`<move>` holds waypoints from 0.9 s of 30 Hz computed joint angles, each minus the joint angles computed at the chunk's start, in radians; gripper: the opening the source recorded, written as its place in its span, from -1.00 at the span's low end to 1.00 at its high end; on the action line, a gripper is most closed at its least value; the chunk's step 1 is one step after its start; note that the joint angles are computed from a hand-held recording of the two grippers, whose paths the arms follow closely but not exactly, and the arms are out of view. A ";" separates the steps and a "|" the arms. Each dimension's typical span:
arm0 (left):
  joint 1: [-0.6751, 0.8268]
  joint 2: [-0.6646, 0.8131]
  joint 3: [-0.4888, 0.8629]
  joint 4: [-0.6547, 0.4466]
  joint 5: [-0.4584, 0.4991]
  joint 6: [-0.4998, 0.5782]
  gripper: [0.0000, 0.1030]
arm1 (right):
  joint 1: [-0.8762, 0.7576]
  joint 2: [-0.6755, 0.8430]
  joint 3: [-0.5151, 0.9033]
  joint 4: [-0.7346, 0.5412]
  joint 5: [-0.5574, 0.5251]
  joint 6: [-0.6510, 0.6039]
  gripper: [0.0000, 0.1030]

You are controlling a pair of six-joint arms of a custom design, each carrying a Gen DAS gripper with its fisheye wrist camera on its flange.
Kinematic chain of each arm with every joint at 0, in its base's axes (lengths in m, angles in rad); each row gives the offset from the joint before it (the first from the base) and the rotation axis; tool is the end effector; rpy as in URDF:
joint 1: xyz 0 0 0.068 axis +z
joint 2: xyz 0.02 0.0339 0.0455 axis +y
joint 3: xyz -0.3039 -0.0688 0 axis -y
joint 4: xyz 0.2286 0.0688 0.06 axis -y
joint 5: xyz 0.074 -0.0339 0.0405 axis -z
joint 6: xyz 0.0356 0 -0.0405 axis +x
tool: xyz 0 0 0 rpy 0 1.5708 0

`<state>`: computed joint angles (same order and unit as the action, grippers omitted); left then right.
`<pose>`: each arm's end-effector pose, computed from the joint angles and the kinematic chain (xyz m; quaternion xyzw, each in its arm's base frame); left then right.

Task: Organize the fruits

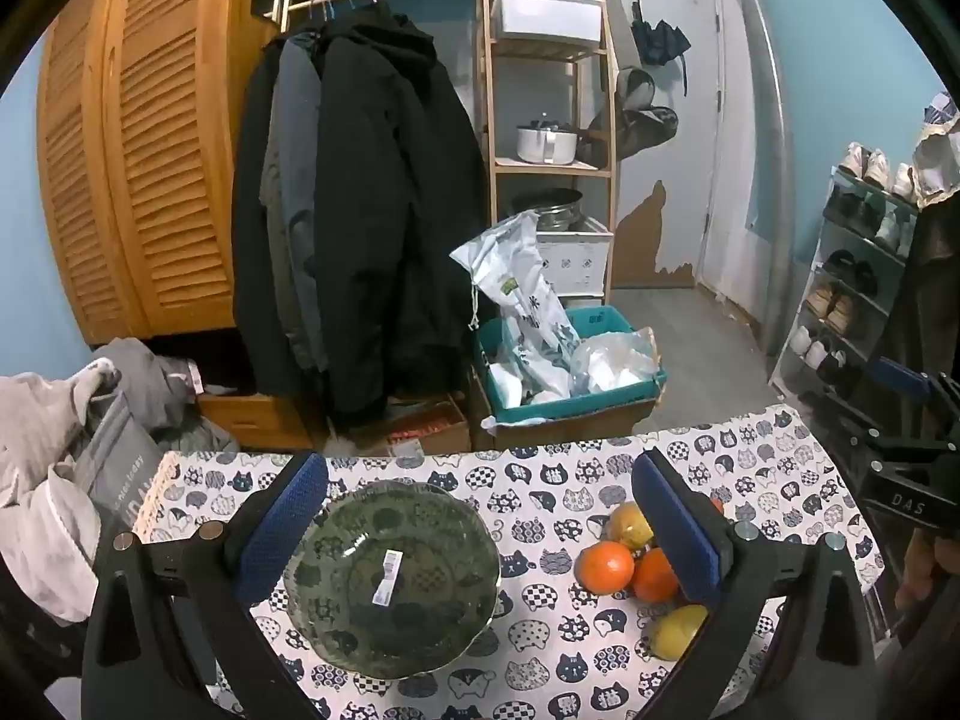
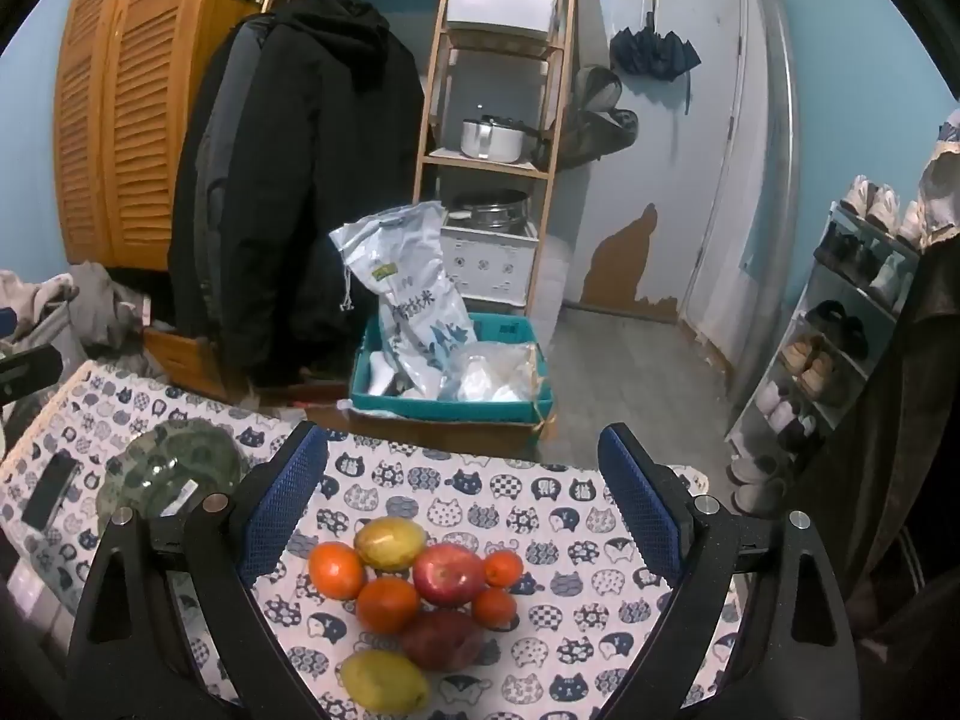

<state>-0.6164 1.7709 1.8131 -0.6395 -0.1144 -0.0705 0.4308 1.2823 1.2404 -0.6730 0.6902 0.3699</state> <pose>0.3260 -0.2260 0.4194 0.2121 0.8570 -0.1097 0.4567 0.2285 0.0801 0.3887 0.1143 0.8601 -0.1312 0.4796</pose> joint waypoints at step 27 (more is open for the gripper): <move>-0.013 -0.009 -0.048 0.025 -0.007 -0.005 0.99 | -0.006 -0.008 -0.016 0.015 0.001 -0.011 0.75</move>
